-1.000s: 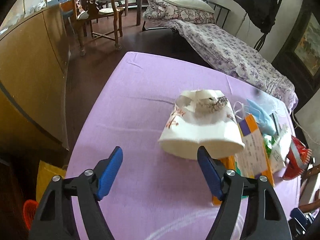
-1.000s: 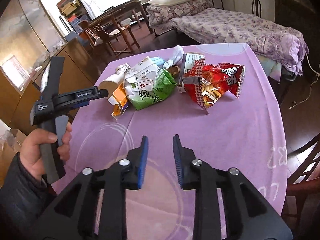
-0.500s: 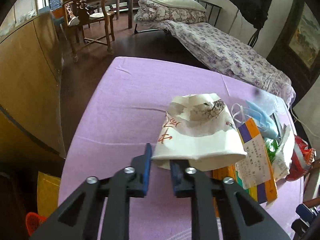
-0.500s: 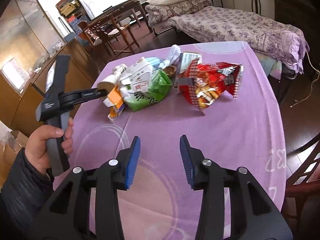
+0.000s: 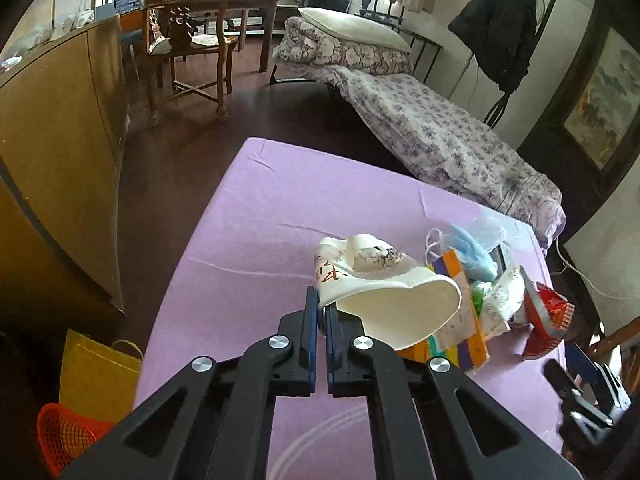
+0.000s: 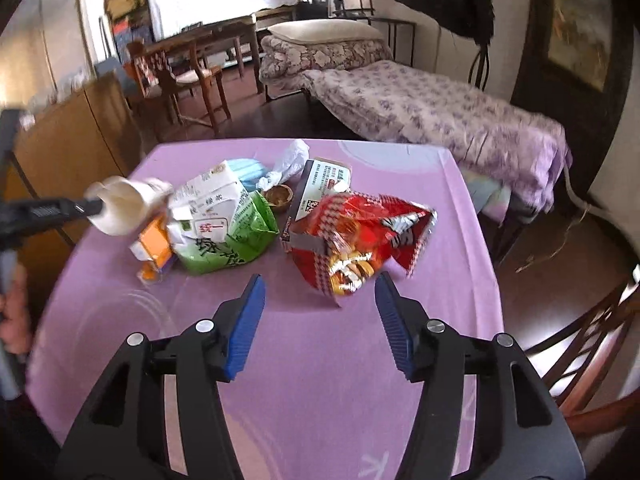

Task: Collect trash
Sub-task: 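Grasp the red snack bag with the right tool while the left tool grasps the white paper cup, then carry snack bag and paper cup to the red wastebasket and open both tools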

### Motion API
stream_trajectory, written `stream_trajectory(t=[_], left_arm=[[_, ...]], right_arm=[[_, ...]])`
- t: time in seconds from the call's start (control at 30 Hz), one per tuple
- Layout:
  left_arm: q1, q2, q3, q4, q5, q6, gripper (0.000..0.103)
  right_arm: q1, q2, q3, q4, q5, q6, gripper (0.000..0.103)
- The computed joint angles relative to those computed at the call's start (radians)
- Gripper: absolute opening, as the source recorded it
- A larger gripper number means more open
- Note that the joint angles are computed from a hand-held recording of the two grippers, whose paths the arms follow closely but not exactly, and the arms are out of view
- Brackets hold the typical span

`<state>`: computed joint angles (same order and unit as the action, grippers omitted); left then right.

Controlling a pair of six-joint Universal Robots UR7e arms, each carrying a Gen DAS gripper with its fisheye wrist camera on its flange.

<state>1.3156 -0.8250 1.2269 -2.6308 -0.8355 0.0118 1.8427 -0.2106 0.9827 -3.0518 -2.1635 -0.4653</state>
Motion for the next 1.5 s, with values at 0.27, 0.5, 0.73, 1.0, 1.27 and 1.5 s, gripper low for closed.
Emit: stream_trajectory(t=[0.27, 0.5, 0.73, 1.0, 1.27, 1.5], left_arm=[[0.0, -0.02, 0.02, 0.026, -0.011, -0.033, 0.004], [0.005, -0.025, 0.02, 0.026, -0.011, -0.051, 0.004], [-0.004, -0.059, 0.068, -0.003, -0.017, -0.06, 0.004], [-0.009, -0.165, 0.209, -0.039, -0.012, -0.096, 0.004], [-0.007, -0.289, 0.368, -0.074, -0.009, -0.165, 0.004], [-0.017, -0.387, 0.476, -0.103, 0.002, -0.179, 0.004]], right_arm=[[0.028, 0.231, -0.335, -0.044, -0.205, -0.279, 0.053], [0.026, 0.191, -0.307, 0.018, -0.226, -0.165, 0.015], [0.019, -0.045, 0.05, 0.008, -0.031, 0.043, 0.015], [0.038, -0.147, 0.266, -0.031, 0.103, 0.075, 0.015], [0.067, -0.18, 0.364, -0.023, 0.136, 0.078, 0.015], [0.112, -0.197, 0.411, -0.027, 0.184, 0.044, 0.015]])
